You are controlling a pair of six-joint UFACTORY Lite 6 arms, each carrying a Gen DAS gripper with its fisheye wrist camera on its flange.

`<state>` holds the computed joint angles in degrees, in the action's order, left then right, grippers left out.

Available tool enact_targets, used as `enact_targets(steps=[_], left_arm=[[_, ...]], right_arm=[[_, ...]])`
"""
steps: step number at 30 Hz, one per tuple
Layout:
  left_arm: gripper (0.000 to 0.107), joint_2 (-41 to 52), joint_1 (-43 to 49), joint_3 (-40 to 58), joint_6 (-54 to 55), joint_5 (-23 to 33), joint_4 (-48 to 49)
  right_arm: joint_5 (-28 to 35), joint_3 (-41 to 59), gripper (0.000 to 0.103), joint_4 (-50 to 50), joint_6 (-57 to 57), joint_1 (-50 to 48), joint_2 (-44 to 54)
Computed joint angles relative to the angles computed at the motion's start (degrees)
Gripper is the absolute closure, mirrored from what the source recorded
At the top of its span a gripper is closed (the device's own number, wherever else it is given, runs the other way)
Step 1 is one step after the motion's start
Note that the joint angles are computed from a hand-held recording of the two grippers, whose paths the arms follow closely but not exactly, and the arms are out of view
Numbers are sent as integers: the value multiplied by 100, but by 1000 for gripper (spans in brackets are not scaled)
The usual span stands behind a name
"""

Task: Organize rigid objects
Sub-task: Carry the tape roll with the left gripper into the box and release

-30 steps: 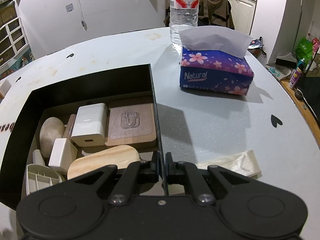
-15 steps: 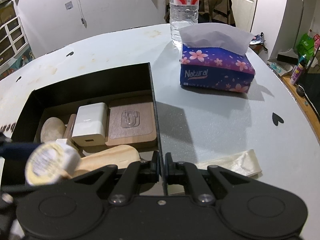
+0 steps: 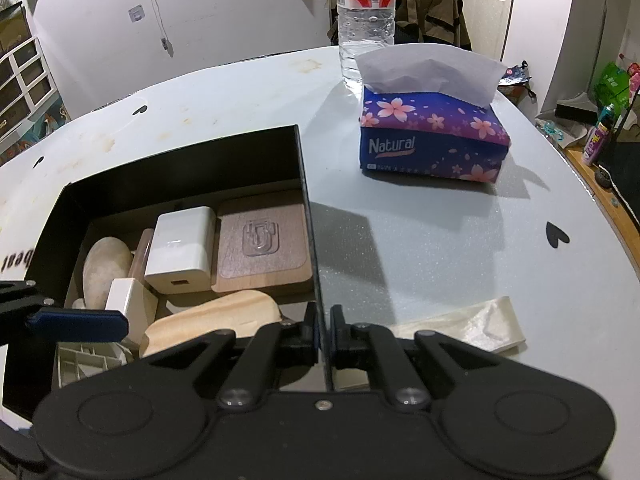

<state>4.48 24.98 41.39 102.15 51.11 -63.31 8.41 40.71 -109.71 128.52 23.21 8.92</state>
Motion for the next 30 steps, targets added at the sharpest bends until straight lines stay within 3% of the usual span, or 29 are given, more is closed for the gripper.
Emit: enact_targets(steps=[14,20,30], left_arm=[[33,-353,107,-134,39,-13,65],[27,-737,459,-233,37,174,112],[7,-1522,1437,-523,81,542,80]], right_arm=[[-1,-9,97,-53,58,-4,-5],[24,-17,97,41,-28,22,-23],[35,-60,97,-201,192,28,-61]])
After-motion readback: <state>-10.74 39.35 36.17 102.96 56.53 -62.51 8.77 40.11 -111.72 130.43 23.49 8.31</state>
